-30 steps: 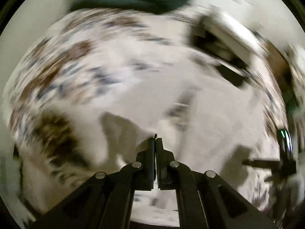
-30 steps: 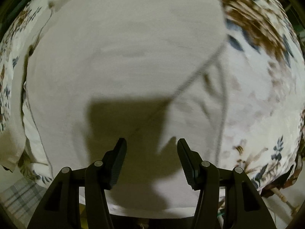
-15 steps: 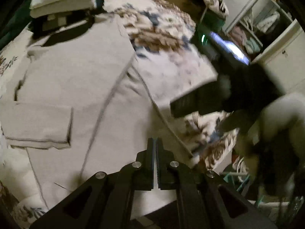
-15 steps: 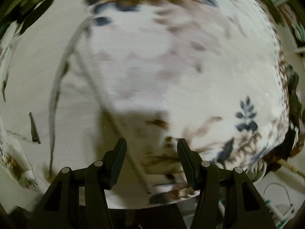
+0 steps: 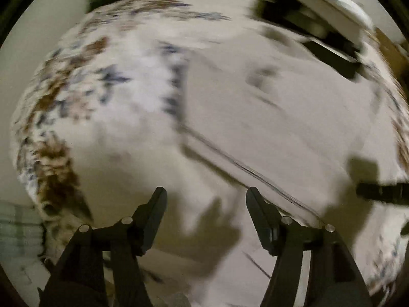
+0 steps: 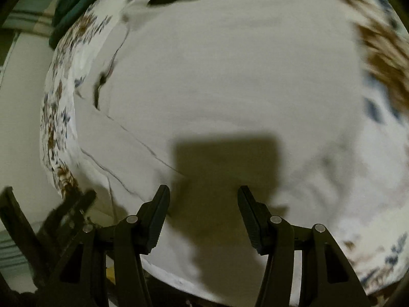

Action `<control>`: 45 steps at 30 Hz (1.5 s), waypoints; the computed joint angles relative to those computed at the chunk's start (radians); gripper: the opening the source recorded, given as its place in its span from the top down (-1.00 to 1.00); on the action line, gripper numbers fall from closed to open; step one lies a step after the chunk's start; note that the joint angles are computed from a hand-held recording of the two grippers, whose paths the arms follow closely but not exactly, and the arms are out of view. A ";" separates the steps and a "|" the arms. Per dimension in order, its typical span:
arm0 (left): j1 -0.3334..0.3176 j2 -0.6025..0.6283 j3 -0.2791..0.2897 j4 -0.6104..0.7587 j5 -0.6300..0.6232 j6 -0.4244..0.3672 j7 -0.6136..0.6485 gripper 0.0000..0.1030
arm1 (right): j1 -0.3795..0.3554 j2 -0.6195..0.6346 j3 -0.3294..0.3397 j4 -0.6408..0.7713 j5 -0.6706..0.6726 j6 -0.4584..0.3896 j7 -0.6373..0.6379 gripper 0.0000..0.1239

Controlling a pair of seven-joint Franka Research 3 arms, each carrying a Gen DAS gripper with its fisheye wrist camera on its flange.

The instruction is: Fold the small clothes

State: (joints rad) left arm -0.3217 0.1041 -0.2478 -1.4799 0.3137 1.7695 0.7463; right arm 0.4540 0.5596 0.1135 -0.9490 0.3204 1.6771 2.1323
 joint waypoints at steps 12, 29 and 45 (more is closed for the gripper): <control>0.011 -0.024 -0.003 -0.018 -0.033 -0.008 -0.053 -0.43 | 0.056 -0.219 -0.014 -0.343 -0.065 0.179 0.213 0.97; 0.014 -0.037 -0.011 -0.091 -0.173 0.011 0.034 -0.43 | -0.048 -0.631 0.017 -0.822 -0.019 0.035 0.316 0.97; 0.025 -0.103 -0.010 -0.274 -0.490 0.099 0.292 -0.41 | -0.096 -0.757 0.000 -1.094 0.160 0.185 0.306 0.23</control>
State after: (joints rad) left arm -0.2966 0.0013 -0.2581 -1.7537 -0.1768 1.8684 1.0380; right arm 0.3575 -0.1972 0.1138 -2.0427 0.4803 1.8616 2.4384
